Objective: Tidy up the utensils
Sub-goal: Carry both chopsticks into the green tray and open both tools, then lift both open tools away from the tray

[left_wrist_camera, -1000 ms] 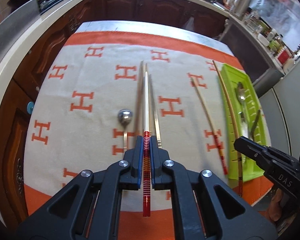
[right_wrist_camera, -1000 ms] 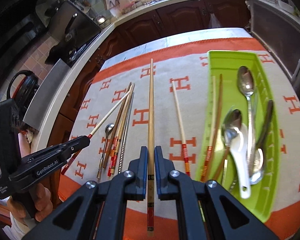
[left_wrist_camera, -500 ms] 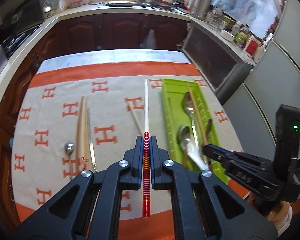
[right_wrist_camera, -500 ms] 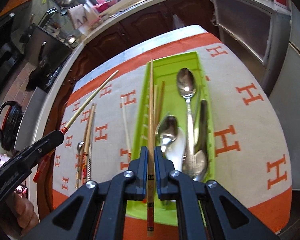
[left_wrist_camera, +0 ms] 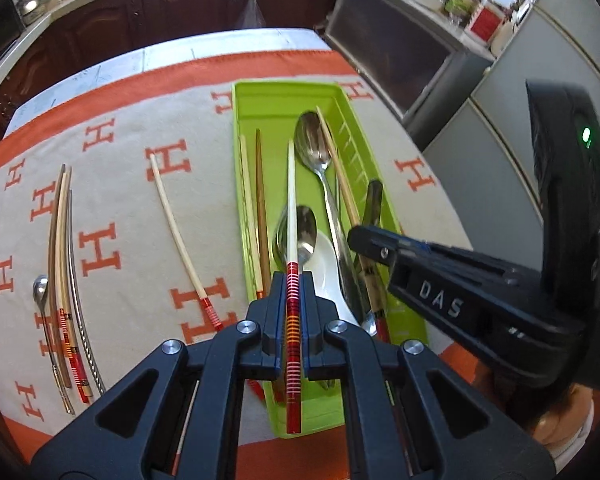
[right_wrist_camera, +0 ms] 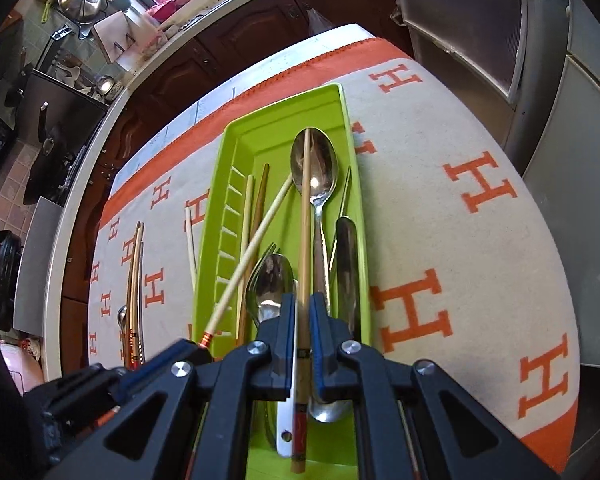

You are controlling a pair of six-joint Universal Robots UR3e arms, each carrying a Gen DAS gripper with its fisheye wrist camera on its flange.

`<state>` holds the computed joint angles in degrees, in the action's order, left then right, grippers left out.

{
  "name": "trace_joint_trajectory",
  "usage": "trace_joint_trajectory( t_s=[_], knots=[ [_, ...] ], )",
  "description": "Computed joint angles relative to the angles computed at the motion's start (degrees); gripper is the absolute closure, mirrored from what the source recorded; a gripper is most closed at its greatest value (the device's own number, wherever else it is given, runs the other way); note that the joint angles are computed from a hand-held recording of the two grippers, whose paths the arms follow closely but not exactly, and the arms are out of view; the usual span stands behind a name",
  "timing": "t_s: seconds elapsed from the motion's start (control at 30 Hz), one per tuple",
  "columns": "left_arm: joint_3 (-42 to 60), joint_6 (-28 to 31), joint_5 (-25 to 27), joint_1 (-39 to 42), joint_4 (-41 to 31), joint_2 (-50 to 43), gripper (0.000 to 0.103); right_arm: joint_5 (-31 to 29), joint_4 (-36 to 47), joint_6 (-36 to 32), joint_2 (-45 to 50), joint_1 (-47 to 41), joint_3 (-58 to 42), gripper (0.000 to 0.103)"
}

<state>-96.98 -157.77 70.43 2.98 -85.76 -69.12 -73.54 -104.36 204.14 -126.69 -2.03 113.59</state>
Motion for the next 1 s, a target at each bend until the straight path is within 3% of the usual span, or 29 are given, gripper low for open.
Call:
trace_joint_trajectory(
  t_s=[0.17, 0.23, 0.3, 0.4, 0.73, 1.0],
  knots=[
    [-0.2, 0.9, 2.4, -1.1, -1.4, -0.2, 0.096, -0.4, -0.3, 0.7, -0.7, 2.1, -0.3, 0.095],
    [-0.5, 2.3, 2.1, 0.1, -2.8, 1.4, 0.09, -0.9, -0.4, 1.4, -1.1, 3.7, -0.7, 0.095],
    [-1.0, 4.1, 1.7, 2.3, -4.3, 3.7, 0.076, -1.4, -0.4, 2.2, -1.2, 5.2, -1.1, 0.095],
    [-1.0, 6.9, 0.8, 6.3, -7.1, 7.1, 0.067, -2.2, -0.6, 3.9, -1.2, 7.7, -1.6, 0.095],
    [0.7, 19.3, -2.7, 21.9, -17.4, 15.5, 0.067, -8.1, -2.6, 9.4, 3.6, 18.2, -6.3, 0.095],
    [0.7, 32.7, -5.3, 39.2, -25.1, 21.2, 0.067, -11.0, -4.2, 12.6, 10.6, 25.3, -10.9, 0.095]
  ],
)
